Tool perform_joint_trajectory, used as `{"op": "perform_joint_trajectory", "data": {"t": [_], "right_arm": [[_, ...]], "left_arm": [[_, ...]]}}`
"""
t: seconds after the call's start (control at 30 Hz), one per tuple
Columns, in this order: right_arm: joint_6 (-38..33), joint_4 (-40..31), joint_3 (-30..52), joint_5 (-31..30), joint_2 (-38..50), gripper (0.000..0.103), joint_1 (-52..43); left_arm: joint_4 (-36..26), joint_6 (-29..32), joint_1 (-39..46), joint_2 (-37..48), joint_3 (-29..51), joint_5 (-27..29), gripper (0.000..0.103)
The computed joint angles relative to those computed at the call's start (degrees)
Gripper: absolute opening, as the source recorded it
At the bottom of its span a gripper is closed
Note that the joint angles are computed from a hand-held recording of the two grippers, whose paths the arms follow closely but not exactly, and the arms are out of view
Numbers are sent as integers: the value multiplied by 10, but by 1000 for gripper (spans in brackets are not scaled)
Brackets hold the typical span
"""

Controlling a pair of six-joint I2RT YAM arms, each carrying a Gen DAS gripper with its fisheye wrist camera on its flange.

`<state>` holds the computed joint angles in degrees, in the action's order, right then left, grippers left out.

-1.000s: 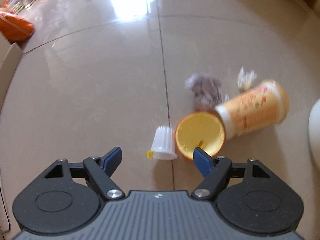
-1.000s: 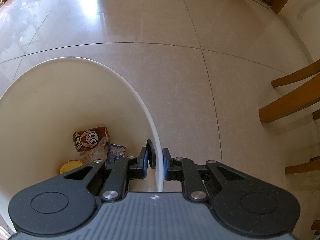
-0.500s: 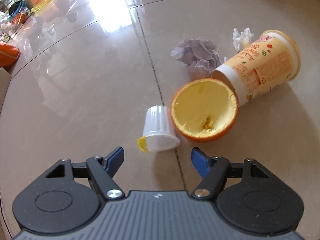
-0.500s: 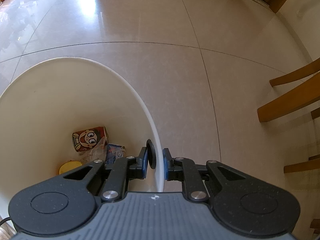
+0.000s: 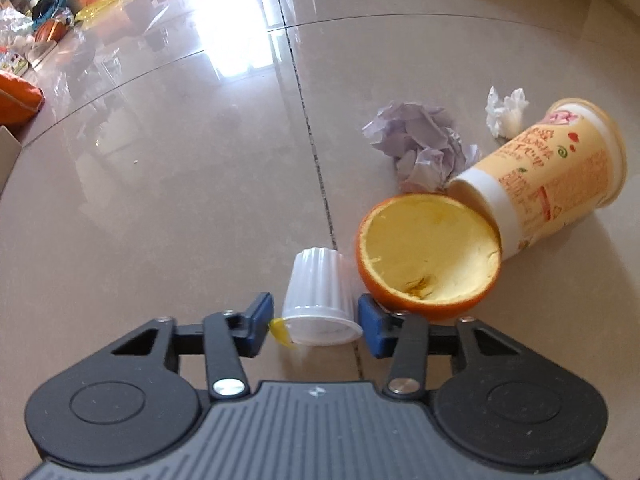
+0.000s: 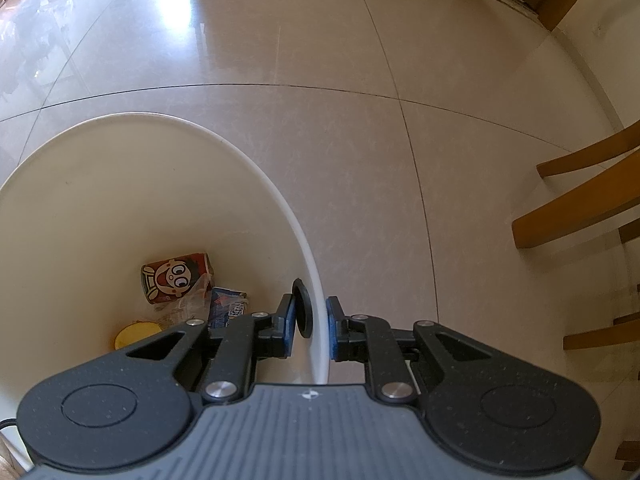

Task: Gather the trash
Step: 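Move the left gripper to the small white yogurt cup and grasp it, then carry the yogurt cup over the bin and open the left gripper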

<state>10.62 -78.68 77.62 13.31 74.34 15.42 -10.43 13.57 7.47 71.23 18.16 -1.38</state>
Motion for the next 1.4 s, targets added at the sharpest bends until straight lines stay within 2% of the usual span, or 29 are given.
{"op": "perform_joint_trajectory", "data": {"t": [0.2, 0.33, 0.57, 0.77, 0.93, 1.1, 1.2, 1.4], "right_arm": [[-1, 3, -4, 0, -2, 19, 0], [-4, 4, -4, -1, -2, 19, -1], [-6, 4, -2, -5, -2, 19, -7], [-6, 2, 1, -9, -1, 19, -11], [-9, 2, 1, -13, -4, 19, -15], [-12, -2, 6, -17, -1, 18, -18], [-16, -7, 16, -26, 6, 18, -27], [-17, -15, 26, -42, 12, 17, -40]], "left_arm": [[-30, -7, 13, -4, 15, 17, 45], [-79, -26, 10, -15, 32, 23, 45], [-212, -68, -1, -53, 70, 25, 45], [-337, -87, -26, -137, 94, 30, 45], [-448, -151, -86, -199, 138, 30, 45], [-553, -208, -176, -192, 242, 27, 45], [-614, -264, -259, -146, 334, 16, 45], [-684, -340, -402, -48, 547, 22, 45]]}}
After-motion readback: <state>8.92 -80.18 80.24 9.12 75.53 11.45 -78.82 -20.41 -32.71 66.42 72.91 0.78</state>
